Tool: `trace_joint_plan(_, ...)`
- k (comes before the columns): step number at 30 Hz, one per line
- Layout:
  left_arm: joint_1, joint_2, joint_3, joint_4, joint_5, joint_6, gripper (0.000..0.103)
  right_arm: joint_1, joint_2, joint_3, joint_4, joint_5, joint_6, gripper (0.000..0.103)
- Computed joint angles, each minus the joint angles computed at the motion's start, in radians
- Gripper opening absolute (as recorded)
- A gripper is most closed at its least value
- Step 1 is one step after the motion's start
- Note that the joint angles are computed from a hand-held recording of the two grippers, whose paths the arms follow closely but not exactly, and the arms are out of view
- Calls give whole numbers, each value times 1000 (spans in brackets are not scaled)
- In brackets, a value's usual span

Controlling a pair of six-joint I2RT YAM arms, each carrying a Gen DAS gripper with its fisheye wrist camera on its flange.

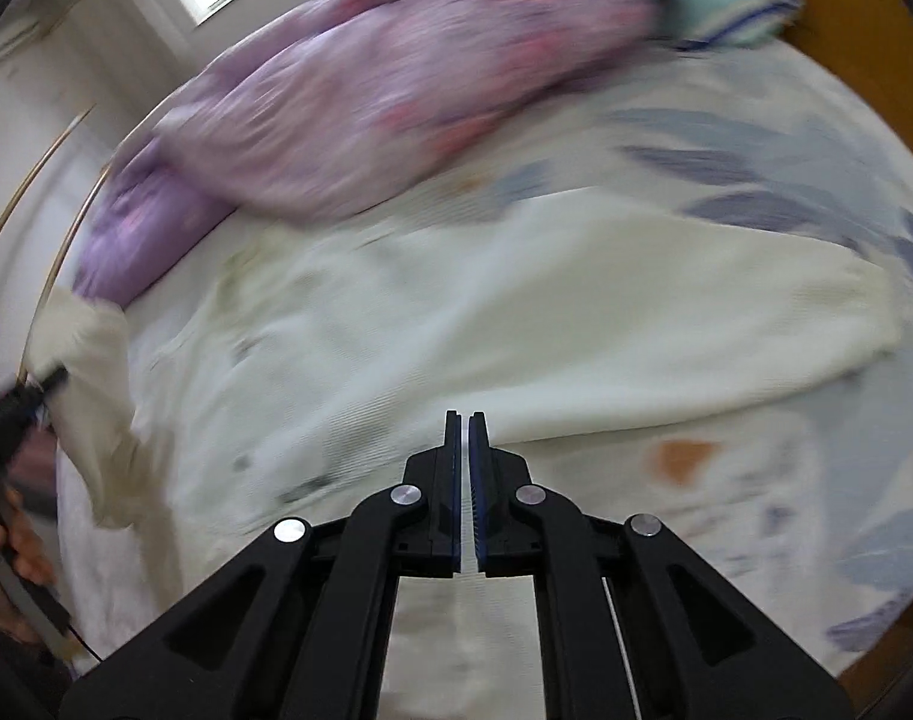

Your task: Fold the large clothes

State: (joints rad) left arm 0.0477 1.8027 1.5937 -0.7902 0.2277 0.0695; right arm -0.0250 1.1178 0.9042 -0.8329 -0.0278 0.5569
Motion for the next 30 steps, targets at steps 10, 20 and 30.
trace_joint_plan(10, -341, 70, -236, 214, -183, -76, 15, -858, -62, -136, -19, -276, -443, 5)
trace_joint_plan(20, -438, 174, -186, 159, -107, -29, 73, -1210, 208, -205, 177, -405, -398, 10)
trace_joint_plan(30, -334, 82, -243, 202, -94, -169, 90, -1303, 492, -195, 424, -585, -193, 34)
